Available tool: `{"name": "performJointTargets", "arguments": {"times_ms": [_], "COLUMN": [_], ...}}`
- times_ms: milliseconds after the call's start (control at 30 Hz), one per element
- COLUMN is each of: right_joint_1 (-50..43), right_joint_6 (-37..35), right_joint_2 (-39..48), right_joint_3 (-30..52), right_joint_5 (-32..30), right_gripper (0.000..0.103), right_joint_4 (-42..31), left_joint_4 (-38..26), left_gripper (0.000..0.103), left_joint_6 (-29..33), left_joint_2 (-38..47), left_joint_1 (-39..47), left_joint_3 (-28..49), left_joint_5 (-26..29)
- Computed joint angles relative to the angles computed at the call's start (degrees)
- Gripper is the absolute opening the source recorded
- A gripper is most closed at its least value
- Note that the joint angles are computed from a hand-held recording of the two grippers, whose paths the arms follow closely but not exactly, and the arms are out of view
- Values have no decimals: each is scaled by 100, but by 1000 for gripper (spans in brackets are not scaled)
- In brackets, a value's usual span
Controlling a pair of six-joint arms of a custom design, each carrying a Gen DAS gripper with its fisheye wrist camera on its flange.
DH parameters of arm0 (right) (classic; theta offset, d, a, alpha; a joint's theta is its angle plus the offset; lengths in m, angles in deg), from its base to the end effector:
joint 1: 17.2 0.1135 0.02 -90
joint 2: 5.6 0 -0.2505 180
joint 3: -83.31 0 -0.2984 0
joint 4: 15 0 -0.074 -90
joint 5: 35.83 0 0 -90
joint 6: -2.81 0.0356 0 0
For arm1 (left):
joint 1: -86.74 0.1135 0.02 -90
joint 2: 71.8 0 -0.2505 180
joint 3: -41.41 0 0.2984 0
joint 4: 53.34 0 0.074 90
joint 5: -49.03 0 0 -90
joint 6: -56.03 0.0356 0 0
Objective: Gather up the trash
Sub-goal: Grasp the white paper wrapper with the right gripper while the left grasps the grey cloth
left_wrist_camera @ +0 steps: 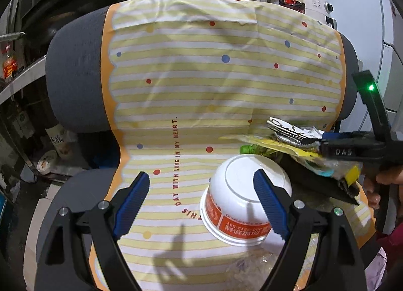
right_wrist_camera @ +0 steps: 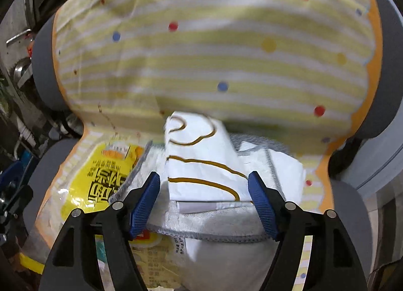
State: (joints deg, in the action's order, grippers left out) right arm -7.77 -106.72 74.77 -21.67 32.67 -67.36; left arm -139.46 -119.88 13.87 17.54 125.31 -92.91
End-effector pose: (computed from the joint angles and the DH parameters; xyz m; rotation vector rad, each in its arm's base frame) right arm 0.3258 0.0673 0.2421 -0.7643 2.4056 0.4124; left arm 0.1338 -0.2732 0.2582 -0.3456 2.2149 0.1950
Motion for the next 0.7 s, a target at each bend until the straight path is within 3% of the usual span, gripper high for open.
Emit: {"name": "performJointTargets", "arguments": {"times_ms": [33, 67, 133, 200, 300, 433, 567, 700], "right_joint_1": [53, 72, 89, 61, -24, -43, -19, -797], "right_joint_6": [-19, 4, 52, 59, -91, -358, -281, -232], "right_joint_2": [-20, -83, -317, -558, -641, -1156, -1866, -2929], "right_joint_3": [-39, -94, -248, -360, -320, -822, -1318, -1372], "right_joint_5": [24, 43, -43, -91, -504, -707, -653, -1425], "right_gripper": [45, 38, 13, 4, 2, 2, 2, 1], "right_joint_4": [11, 67, 204, 195, -435, -694, -456, -425], "left_joint_4": [-40, -93, -242, -449, -671, -951, -1138, -1502], "left_gripper": [82, 82, 82, 82, 82, 82, 82, 82], "left_joint_6": [-39, -92, -234, -410, -632, -948, -1148, -1309], "left_joint_2": [7, 15, 47, 99, 130, 265, 430, 638], "left_joint_1": [-17, -40, -118, -219, -360, -512, -627, -783], "left_joint_3": [11, 24, 76, 156, 225, 342, 495, 837], "left_joint_5": [3, 3, -9, -33, -56, -1, 56, -52]}}
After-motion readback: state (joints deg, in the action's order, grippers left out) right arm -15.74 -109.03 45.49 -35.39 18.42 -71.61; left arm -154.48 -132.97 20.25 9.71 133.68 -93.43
